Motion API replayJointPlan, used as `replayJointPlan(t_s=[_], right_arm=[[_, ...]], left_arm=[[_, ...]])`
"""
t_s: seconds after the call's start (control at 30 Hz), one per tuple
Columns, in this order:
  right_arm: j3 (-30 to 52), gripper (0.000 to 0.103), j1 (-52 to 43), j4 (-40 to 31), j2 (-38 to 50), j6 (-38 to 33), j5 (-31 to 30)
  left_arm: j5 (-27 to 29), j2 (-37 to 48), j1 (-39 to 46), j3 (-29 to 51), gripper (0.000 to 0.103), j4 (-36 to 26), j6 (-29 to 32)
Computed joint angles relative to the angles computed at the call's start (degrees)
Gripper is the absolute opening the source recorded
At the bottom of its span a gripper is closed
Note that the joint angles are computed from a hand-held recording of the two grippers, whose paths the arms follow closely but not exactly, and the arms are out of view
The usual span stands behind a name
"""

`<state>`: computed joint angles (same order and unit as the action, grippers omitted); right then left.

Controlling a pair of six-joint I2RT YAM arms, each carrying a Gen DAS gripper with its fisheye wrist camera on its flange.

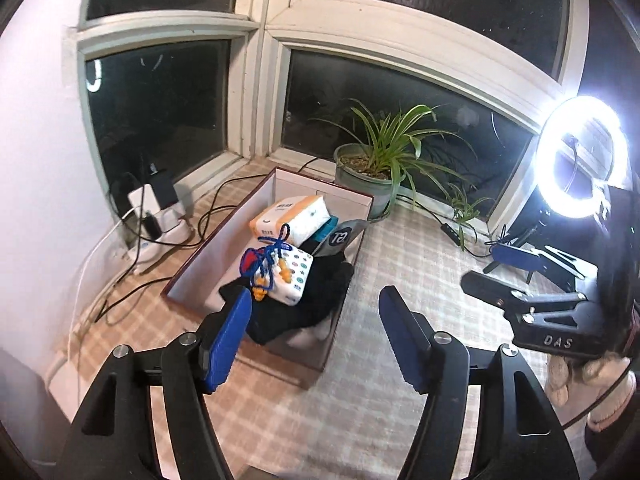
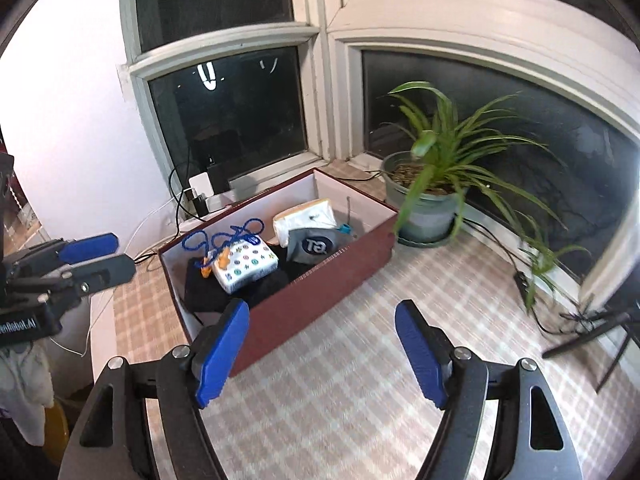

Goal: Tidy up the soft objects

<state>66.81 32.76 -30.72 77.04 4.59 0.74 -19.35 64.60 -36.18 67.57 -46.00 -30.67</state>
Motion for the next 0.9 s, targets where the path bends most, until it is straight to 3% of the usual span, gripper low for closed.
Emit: replayJointPlan(t_s=[0.13,0.43,0.77,0.9], right_arm=[[-4.70,0.079,0.06,-0.99,-6.99,0.98,1.61],[-10.50,0.081,1.49,-5.32,-18.32,3.26,5.82],[-13.99,0.082,4.74,-7.86,-25.02,5.12,10.54],[-14.99,0.082,4.14,-8.45,-26.40,5.92,9.42]], left_arm=[[-5.46,-1.05,-5.38,1.73,0.071,-4.24,-4.62],[-13.43,-1.42,-15.09,4.04,0.072,-11.34,-12.99],[-16.99,-0.68,-20.89,4.92,0.072,-15.28,-19.37],[-17.31,-0.31,-21.87,4.97,0.072,-15.93,-20.59]])
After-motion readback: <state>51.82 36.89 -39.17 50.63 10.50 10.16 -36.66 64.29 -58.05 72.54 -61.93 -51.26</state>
